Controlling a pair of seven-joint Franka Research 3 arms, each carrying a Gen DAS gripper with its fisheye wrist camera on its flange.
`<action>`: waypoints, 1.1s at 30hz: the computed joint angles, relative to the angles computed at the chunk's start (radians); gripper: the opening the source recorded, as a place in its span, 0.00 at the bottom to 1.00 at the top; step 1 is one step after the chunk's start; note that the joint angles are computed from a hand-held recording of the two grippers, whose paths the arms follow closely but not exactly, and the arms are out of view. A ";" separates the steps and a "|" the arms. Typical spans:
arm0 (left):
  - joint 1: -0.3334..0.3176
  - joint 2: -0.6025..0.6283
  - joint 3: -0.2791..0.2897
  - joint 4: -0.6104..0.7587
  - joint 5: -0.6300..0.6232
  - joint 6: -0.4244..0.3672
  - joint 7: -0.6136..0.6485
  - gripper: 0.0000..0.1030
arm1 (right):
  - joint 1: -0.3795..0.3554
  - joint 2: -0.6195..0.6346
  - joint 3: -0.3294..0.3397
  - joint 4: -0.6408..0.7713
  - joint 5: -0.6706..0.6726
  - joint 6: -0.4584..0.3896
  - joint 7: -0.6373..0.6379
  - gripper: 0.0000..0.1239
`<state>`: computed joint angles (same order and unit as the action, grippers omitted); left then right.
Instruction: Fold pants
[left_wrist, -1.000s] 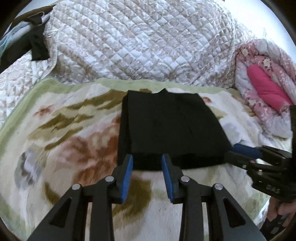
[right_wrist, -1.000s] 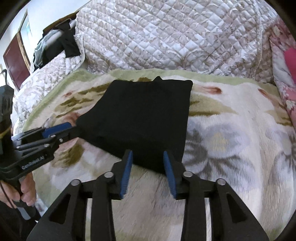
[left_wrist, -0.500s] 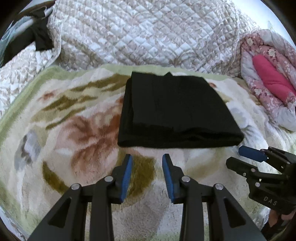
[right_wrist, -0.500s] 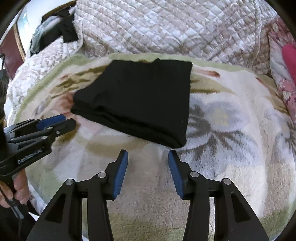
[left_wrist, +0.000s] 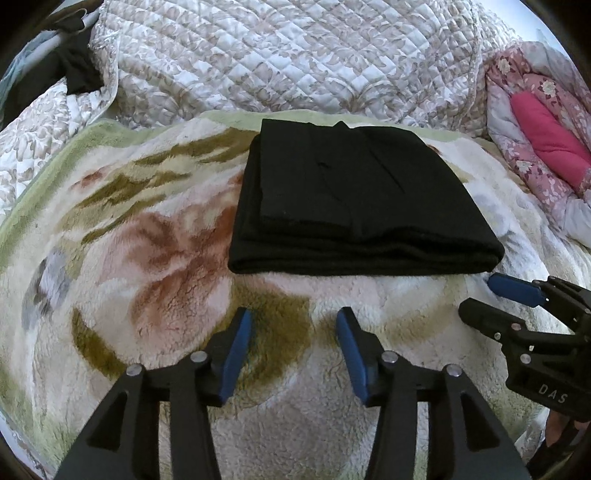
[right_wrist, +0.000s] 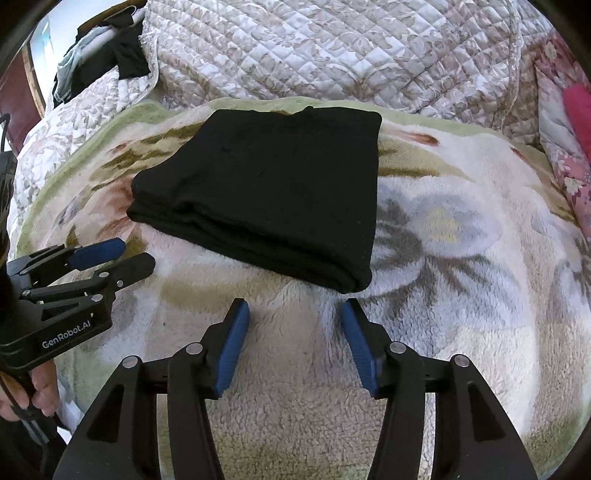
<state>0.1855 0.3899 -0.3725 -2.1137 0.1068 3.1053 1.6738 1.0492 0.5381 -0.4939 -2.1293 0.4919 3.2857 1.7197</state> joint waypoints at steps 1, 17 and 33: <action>0.001 0.001 -0.002 0.001 0.000 -0.001 0.001 0.51 | -0.003 0.000 0.002 0.000 -0.001 0.001 -0.001 0.43; -0.063 -0.008 0.070 -0.005 0.063 0.009 -0.033 0.59 | 0.041 0.018 -0.037 0.005 0.011 0.001 -0.001 0.46; -0.089 -0.009 0.095 0.004 0.083 -0.015 -0.061 0.62 | 0.040 0.020 -0.036 0.006 0.015 0.002 -0.004 0.46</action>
<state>0.0968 0.3804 -0.2770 -2.1094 0.1897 3.0898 1.6130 1.0893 0.5577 -0.5299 -2.1234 0.5066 3.2875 1.7159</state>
